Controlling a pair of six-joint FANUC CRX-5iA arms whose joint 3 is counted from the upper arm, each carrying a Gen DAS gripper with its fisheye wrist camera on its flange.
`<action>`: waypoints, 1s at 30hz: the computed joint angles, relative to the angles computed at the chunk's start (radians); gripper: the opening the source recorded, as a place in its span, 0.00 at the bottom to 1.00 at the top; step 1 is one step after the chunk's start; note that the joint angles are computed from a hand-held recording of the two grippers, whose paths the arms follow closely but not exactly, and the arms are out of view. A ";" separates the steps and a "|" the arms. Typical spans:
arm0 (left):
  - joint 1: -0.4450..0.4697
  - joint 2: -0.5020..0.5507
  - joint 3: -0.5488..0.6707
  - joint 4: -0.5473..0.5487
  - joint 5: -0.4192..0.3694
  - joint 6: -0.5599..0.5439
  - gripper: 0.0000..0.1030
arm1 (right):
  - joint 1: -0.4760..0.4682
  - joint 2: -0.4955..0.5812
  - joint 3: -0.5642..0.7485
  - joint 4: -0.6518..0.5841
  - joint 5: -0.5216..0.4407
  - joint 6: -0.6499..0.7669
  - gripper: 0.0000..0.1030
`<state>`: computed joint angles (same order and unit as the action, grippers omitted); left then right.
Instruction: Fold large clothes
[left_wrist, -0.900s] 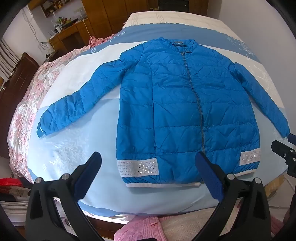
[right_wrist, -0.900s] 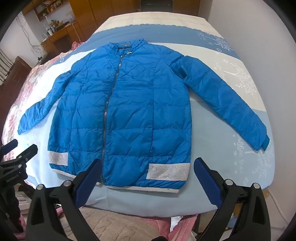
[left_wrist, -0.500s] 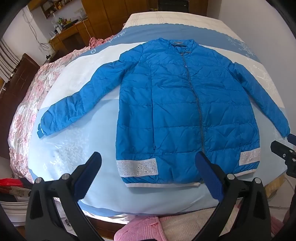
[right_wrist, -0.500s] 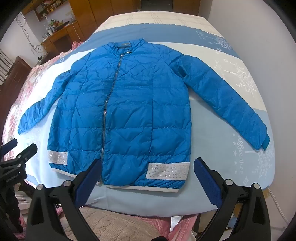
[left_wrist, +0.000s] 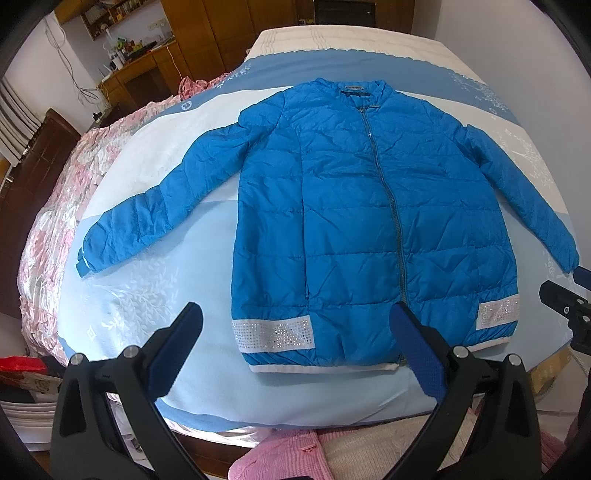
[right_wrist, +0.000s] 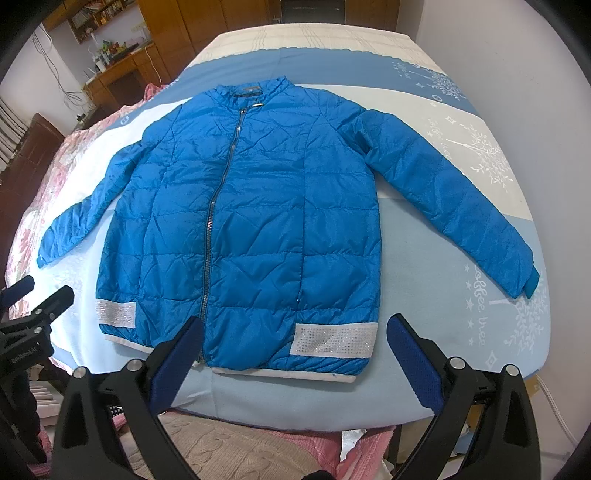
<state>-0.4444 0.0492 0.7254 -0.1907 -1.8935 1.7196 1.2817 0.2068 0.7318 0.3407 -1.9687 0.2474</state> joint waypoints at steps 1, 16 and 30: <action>0.005 0.000 0.000 0.002 0.001 -0.004 0.97 | 0.000 -0.001 0.000 0.000 0.000 -0.001 0.96; -0.047 -0.001 0.006 -0.030 -0.009 0.028 0.97 | 0.002 -0.005 -0.006 0.001 0.003 -0.002 0.96; -0.052 0.000 0.012 -0.037 -0.012 0.027 0.97 | -0.006 -0.013 -0.023 0.000 0.013 -0.002 0.96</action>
